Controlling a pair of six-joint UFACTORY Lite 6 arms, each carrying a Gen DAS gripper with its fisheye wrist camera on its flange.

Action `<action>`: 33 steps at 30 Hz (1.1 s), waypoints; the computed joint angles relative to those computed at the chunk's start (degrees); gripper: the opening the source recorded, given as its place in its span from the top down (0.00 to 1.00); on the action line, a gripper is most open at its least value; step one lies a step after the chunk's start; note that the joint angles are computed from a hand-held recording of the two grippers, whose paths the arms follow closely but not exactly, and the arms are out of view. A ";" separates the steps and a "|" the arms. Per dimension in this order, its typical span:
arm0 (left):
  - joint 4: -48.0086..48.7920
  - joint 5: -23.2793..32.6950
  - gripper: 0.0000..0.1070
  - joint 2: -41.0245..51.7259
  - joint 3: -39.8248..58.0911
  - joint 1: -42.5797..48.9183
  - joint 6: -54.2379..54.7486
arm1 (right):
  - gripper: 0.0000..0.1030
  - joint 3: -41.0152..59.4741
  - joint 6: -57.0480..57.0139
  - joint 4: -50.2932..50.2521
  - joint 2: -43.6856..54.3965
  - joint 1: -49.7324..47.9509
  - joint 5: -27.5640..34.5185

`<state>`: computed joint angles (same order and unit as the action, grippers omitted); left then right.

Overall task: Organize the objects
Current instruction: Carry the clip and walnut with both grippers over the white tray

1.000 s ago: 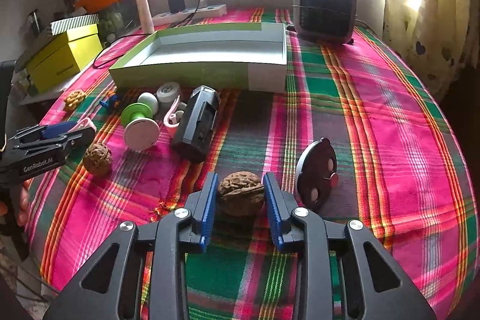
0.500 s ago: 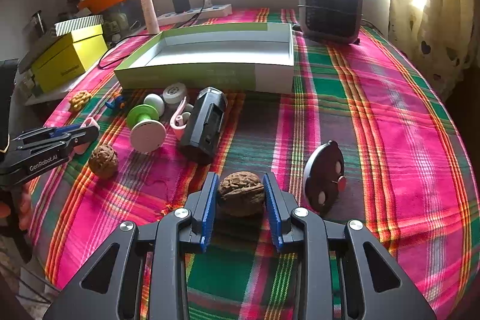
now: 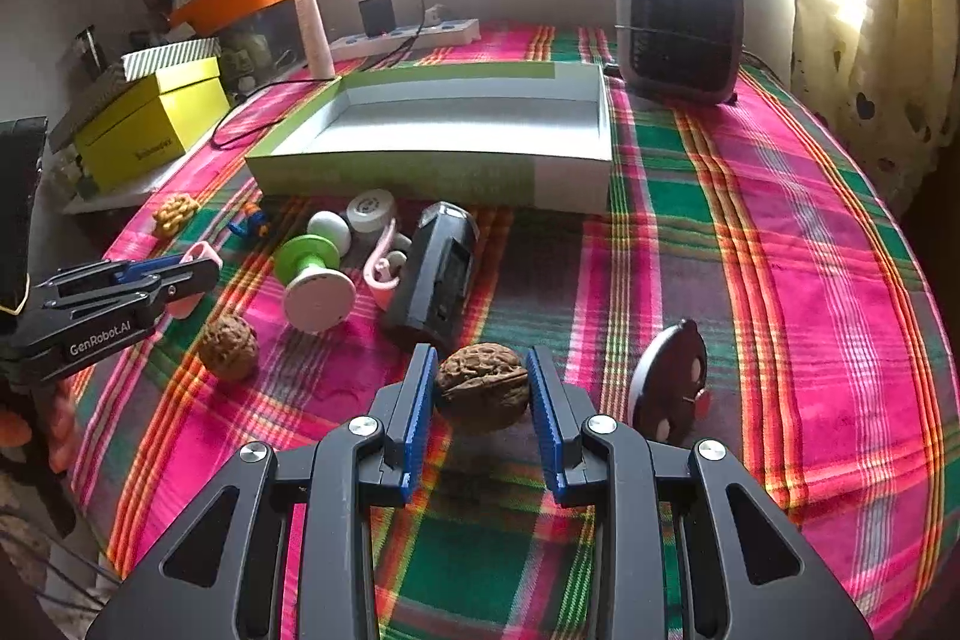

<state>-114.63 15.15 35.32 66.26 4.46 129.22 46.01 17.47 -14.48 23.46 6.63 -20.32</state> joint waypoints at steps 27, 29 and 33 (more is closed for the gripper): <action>43.20 2.82 0.80 10.90 25.28 -3.48 -47.74 | 0.69 24.79 34.70 -35.85 10.86 -1.65 6.99; 49.22 3.87 0.80 13.37 29.46 -3.69 -54.86 | 0.69 28.09 40.61 -41.50 12.90 -1.85 7.51; 54.60 4.48 0.80 16.88 35.40 -4.39 -60.29 | 0.69 34.71 52.17 -52.70 17.03 -1.78 9.30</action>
<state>-60.04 19.63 52.21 101.67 0.07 68.92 80.72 69.65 -67.18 40.49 4.86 -11.01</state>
